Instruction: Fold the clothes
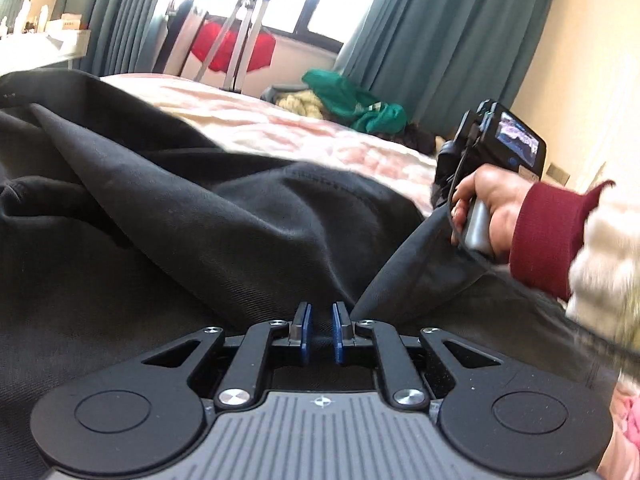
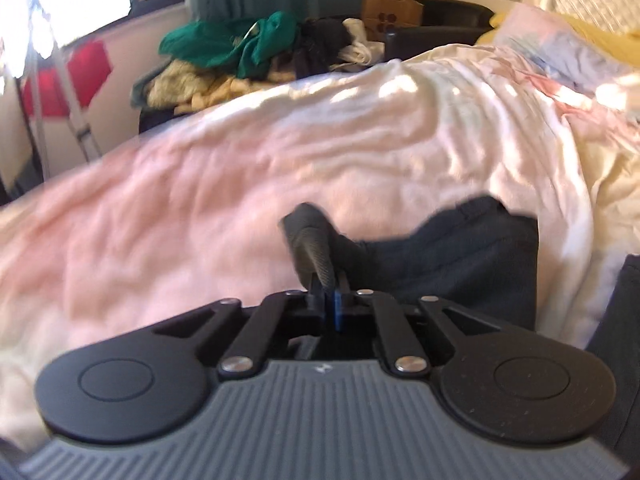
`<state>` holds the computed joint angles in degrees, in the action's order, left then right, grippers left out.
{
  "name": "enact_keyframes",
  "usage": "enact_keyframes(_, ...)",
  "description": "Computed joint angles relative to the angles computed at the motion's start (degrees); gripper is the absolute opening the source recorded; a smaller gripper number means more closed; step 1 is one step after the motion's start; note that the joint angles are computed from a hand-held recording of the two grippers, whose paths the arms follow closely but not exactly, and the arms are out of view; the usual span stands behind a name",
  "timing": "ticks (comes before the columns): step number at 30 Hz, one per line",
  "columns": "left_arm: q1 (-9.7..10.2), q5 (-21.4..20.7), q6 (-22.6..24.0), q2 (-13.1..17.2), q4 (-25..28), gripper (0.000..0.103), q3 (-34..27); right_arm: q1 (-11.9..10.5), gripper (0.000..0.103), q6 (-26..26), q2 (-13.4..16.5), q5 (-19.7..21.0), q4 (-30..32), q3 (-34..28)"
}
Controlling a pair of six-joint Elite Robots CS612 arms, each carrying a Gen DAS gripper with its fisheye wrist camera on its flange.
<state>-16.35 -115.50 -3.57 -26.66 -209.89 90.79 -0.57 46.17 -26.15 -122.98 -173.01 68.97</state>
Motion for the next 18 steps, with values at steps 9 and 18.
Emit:
enact_keyframes(9, -0.33, -2.00, 1.59, 0.15, -3.66, 0.023, 0.64, -3.49, 0.006, -9.96, -5.18, 1.64, -37.48, 6.56)
enact_keyframes(18, -1.58, 1.78, 6.19, -0.14, -0.22, 0.024, 1.56, -7.73, 0.006, 11.08, -5.25, 2.76, -32.53, 22.48)
